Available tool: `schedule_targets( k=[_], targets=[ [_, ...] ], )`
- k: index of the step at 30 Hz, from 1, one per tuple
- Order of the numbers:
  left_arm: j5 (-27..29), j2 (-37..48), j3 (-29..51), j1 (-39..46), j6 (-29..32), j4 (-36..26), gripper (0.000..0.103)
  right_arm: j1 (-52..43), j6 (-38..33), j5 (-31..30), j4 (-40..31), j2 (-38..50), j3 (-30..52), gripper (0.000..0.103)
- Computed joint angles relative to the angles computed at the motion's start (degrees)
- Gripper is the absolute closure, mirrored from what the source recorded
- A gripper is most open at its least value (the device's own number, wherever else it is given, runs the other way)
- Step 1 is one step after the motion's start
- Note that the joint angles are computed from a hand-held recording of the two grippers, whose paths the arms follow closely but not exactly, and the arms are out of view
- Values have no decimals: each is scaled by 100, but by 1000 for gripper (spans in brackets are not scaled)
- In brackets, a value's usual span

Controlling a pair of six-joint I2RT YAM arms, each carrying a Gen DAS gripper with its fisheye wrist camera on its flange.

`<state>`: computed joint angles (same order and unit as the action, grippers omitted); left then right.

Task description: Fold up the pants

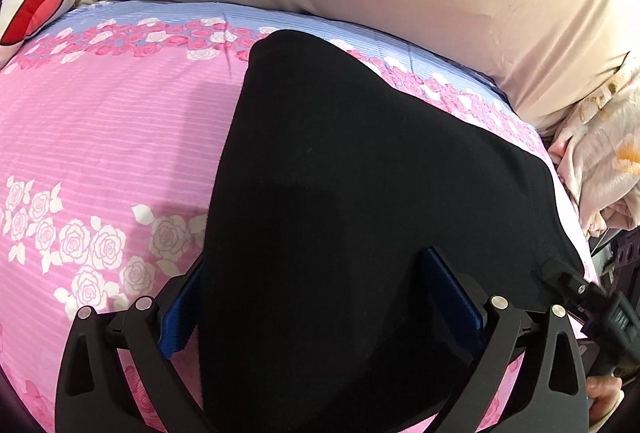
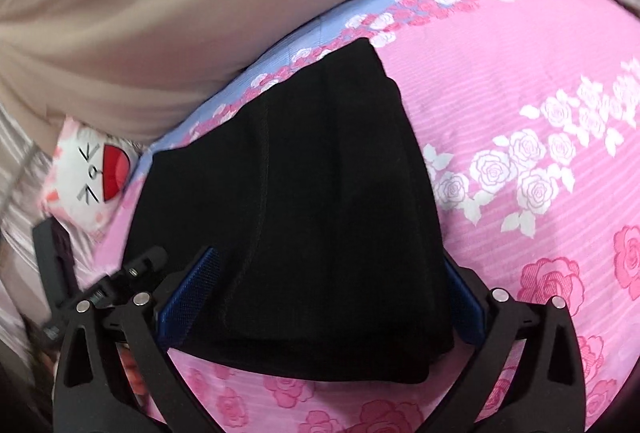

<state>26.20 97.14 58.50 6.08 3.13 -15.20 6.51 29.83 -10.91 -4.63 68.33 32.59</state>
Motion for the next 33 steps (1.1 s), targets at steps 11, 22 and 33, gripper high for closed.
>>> schedule_targets(
  k=[11, 22, 33],
  targets=[
    [47, -46, -32, -64, -69, 47, 24, 190, 72, 365, 10, 6, 84, 46],
    [461, -928, -216, 276, 518, -716, 69, 66, -92, -289, -816, -1156, 167, 70],
    [820, -2343, -1815, 1131, 1575, -1412, 47, -195, -278, -966, -2404, -3099, -881, 42]
  ],
)
